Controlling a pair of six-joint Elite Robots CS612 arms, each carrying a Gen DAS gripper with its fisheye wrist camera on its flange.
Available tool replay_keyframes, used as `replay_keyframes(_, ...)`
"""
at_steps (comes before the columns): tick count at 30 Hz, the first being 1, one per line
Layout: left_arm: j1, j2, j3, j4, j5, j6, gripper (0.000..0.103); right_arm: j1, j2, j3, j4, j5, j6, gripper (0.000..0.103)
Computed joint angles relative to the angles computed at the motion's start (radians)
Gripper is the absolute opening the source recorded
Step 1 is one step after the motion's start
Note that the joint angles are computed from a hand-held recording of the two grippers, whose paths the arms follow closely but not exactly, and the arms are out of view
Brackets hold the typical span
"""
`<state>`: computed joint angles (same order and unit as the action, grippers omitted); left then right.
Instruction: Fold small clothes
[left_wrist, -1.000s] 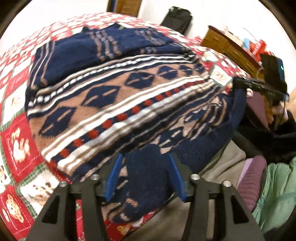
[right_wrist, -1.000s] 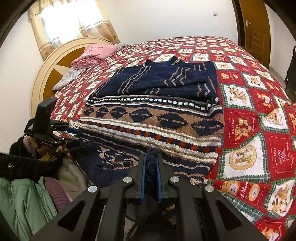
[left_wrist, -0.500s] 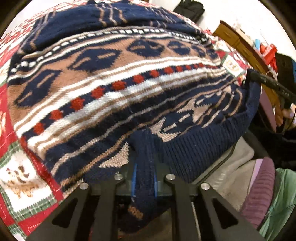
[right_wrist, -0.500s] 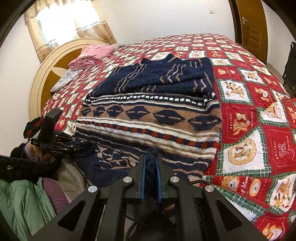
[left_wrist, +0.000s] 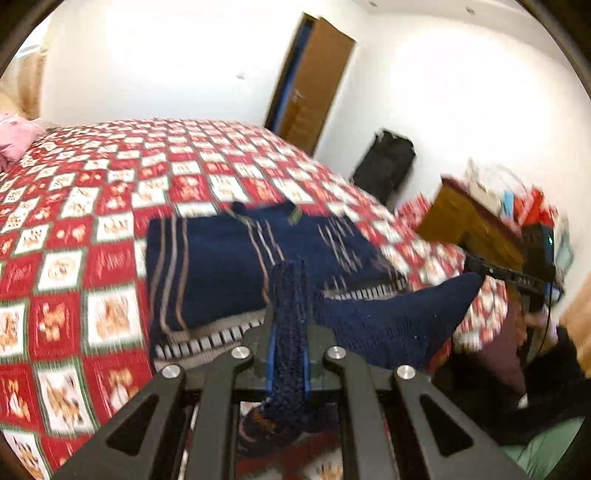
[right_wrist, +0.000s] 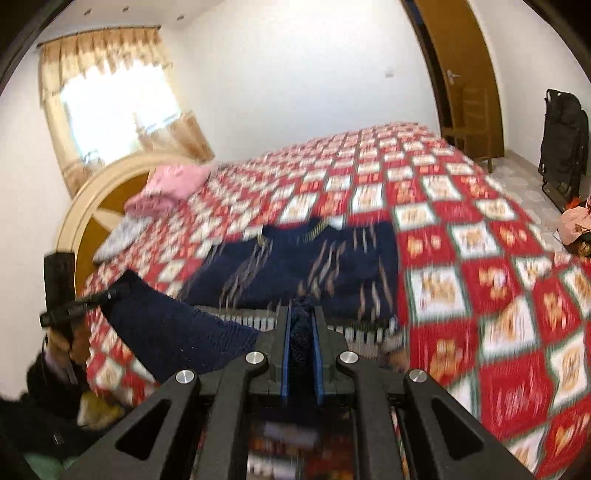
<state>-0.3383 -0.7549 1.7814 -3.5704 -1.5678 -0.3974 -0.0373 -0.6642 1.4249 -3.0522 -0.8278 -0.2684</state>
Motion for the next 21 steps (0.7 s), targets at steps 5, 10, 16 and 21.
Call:
replay_keyframes(5,0.033,0.015,-0.081,0.011,0.016,-0.016,0.011,0.035,0.053,-0.162,0.028,-0.021,0.056,0.01)
replay_keyframes(10,0.06,0.054,-0.19,0.081,0.074,-0.041,0.011,0.088,0.171,-0.406,0.055,-0.141,0.103,0.01)
replay_keyframes(16,0.084,0.135,-0.333,0.268,0.097,-0.06,0.011,0.137,0.39,-0.776,0.248,-0.318,0.122,0.01)
replay_keyframes(21,0.092,0.212,-0.461,0.49,0.166,-0.045,0.016,0.159,0.542,-0.992,0.36,-0.443,0.117,0.01)
